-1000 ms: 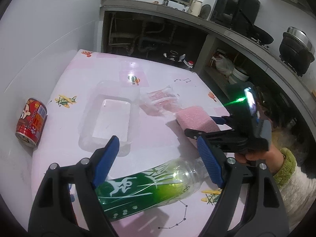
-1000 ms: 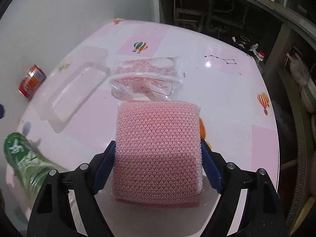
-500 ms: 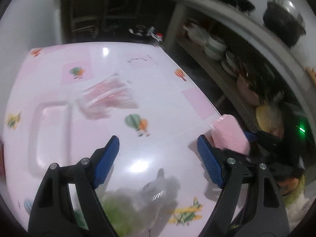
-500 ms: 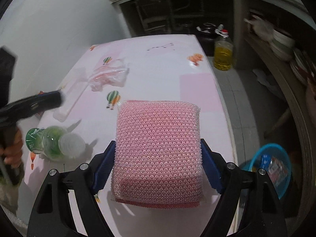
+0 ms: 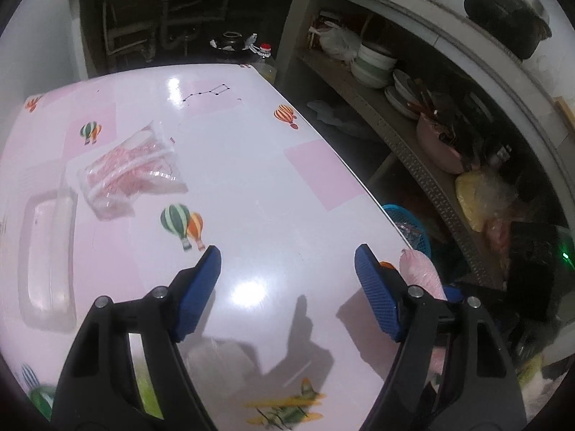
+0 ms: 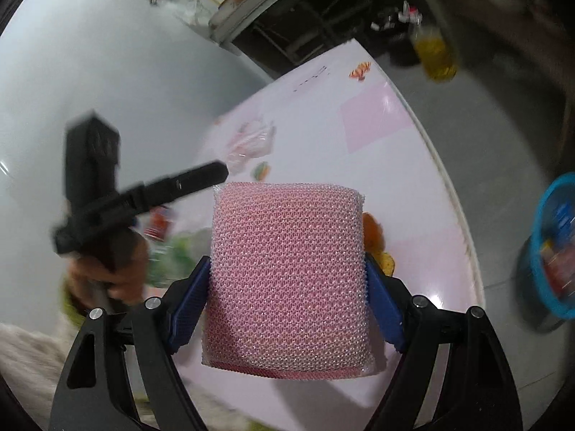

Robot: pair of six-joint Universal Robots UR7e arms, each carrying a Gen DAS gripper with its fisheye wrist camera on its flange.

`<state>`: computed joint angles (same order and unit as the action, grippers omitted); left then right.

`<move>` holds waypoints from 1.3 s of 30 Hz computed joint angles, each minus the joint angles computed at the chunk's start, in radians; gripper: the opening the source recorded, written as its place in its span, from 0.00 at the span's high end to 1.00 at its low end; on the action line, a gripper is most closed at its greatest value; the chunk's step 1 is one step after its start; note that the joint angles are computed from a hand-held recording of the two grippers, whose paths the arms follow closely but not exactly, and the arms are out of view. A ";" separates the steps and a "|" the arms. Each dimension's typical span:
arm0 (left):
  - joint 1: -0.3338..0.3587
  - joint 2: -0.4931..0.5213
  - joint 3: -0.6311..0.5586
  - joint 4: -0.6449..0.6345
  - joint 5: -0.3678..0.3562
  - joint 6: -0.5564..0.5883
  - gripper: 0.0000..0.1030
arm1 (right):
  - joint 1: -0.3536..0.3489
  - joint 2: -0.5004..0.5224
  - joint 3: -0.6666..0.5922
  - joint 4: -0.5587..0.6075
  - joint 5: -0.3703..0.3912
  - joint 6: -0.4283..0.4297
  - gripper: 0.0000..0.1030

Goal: Collect trash
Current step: 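Lift the pink sponge with the right tool and set it beside the orange peel, then close the right tool on the orange peel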

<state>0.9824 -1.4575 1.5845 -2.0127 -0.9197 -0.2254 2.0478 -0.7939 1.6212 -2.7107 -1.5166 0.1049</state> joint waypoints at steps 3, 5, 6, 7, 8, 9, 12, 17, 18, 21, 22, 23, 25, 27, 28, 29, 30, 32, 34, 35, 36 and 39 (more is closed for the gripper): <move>-0.019 -0.044 0.047 -0.025 0.003 -0.022 0.32 | -0.051 -0.026 0.055 -0.038 0.160 0.065 0.24; -0.033 -0.073 0.079 -0.039 0.008 -0.025 0.33 | -0.081 -0.038 0.086 -0.063 0.250 0.107 0.24; -0.038 -0.085 0.092 -0.047 0.009 -0.024 0.33 | -0.094 -0.040 0.097 -0.070 0.293 0.127 0.24; -0.044 -0.099 0.107 -0.053 0.008 -0.025 0.33 | -0.105 -0.039 0.106 -0.075 0.332 0.145 0.24; -0.048 -0.111 0.117 -0.054 0.006 -0.028 0.33 | -0.111 -0.036 0.108 -0.076 0.358 0.155 0.24; -0.052 -0.120 0.128 -0.060 0.005 -0.031 0.33 | -0.117 -0.031 0.110 -0.077 0.384 0.170 0.24; -0.064 -0.156 0.159 -0.074 0.004 -0.036 0.33 | -0.087 -0.026 0.093 -0.048 0.304 0.155 0.23; -0.075 -0.213 0.197 -0.071 0.006 -0.052 0.33 | 0.039 0.012 -0.004 0.074 0.003 0.019 0.21; -0.077 -0.227 0.206 -0.068 0.006 -0.059 0.33 | 0.067 0.024 -0.022 0.095 -0.063 -0.013 0.21; -0.083 -0.259 0.225 -0.057 0.007 -0.077 0.33 | 0.132 0.053 -0.053 0.132 -0.197 -0.104 0.16; -0.085 -0.273 0.234 -0.053 0.002 -0.083 0.33 | 0.149 0.060 -0.057 0.138 -0.226 -0.130 0.16; -0.085 -0.281 0.238 -0.049 -0.001 -0.085 0.33 | 0.156 0.066 -0.065 0.146 -0.241 -0.147 0.16; -0.085 -0.296 0.249 -0.043 -0.010 -0.096 0.33 | 0.168 0.064 -0.062 0.151 -0.256 -0.170 0.16; -0.082 -0.306 0.258 -0.041 -0.025 -0.105 0.33 | 0.165 0.038 -0.029 0.134 -0.258 -0.164 0.16; -0.080 -0.313 0.264 -0.038 -0.034 -0.109 0.33 | 0.158 0.033 -0.027 0.128 -0.254 -0.161 0.16; -0.080 -0.317 0.268 -0.038 -0.040 -0.112 0.33 | 0.150 0.019 -0.013 0.106 -0.241 -0.154 0.16; -0.079 -0.321 0.272 -0.036 -0.047 -0.114 0.33 | 0.143 0.008 -0.003 0.084 -0.228 -0.144 0.16; -0.077 -0.327 0.278 -0.029 -0.067 -0.116 0.33 | 0.129 -0.008 0.008 0.042 -0.211 -0.115 0.16; -0.078 -0.332 0.288 -0.023 -0.079 -0.115 0.33 | 0.118 -0.006 -0.001 0.028 -0.237 -0.066 0.22; -0.078 -0.333 0.293 -0.019 -0.086 -0.116 0.33 | 0.117 0.004 -0.019 0.045 -0.274 -0.041 0.27; -0.076 -0.333 0.297 -0.015 -0.093 -0.116 0.33 | 0.116 0.018 -0.041 0.068 -0.304 -0.024 0.35; -0.077 -0.333 0.309 0.000 -0.114 -0.124 0.33 | 0.109 0.057 -0.097 0.152 -0.398 0.046 0.51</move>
